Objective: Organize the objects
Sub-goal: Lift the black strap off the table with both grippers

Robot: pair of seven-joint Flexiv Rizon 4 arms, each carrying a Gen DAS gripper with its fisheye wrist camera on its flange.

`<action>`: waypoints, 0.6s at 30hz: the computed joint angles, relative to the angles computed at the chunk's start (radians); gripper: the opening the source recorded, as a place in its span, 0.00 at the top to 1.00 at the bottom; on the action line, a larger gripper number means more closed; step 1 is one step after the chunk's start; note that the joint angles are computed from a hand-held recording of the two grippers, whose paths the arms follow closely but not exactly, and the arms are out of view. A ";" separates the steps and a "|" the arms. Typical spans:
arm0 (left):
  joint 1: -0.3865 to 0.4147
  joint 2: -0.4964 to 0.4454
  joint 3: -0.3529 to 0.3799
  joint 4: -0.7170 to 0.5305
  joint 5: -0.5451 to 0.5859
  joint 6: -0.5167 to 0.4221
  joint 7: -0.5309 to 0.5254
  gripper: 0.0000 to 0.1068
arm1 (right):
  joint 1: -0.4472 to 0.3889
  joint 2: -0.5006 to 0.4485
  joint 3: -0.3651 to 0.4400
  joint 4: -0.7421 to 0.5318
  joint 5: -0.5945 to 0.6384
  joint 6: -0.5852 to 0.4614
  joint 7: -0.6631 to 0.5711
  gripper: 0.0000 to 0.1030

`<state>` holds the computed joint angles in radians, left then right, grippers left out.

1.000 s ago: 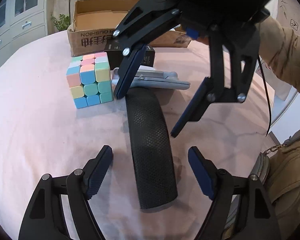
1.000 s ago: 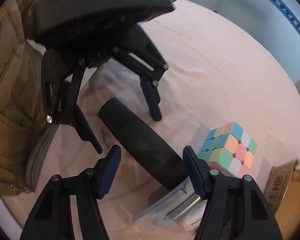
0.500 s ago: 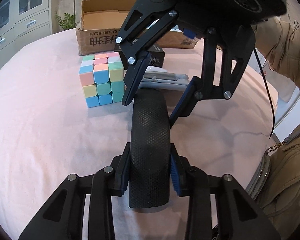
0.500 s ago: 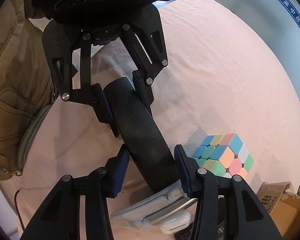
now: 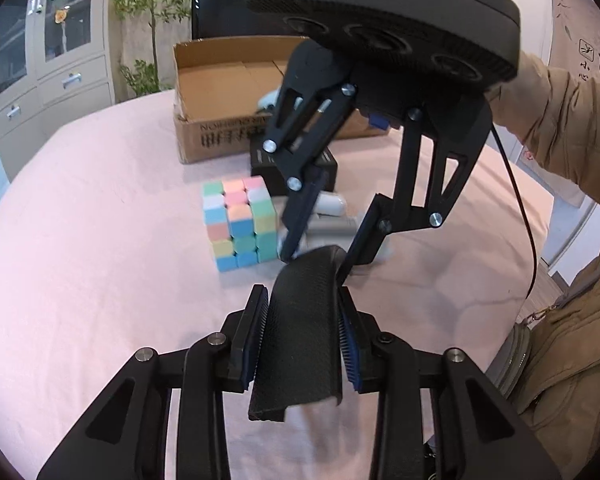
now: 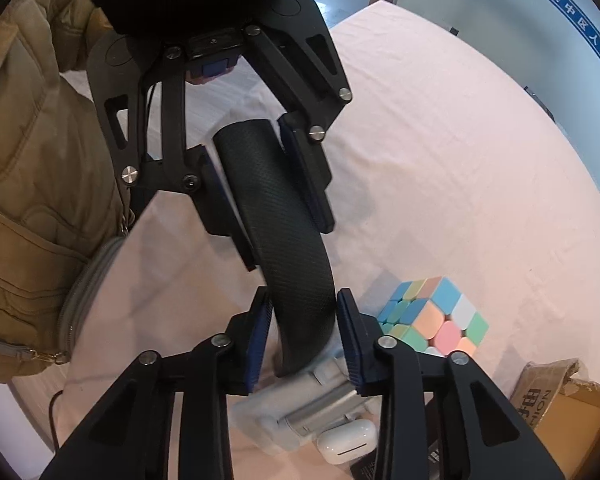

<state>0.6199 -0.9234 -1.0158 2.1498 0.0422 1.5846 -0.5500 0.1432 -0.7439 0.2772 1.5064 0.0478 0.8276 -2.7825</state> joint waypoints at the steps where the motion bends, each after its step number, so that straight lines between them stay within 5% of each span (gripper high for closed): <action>1: 0.002 0.007 0.002 0.005 0.004 0.009 -0.001 0.75 | -0.002 0.001 0.001 -0.003 0.002 -0.006 0.000 0.82; 13: -0.039 0.020 0.039 -0.030 -0.042 -0.057 0.026 0.78 | -0.038 -0.020 -0.007 0.001 0.028 -0.013 0.002 0.88; 18: -0.061 0.038 0.071 -0.010 -0.045 -0.035 0.045 0.67 | -0.069 -0.024 0.007 0.030 0.056 0.028 -0.007 0.83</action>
<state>0.5585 -0.8858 -0.9451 2.1397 -0.0027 1.5498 -0.5046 0.0745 -0.7682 0.2840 1.5365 0.1034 0.8556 -2.7892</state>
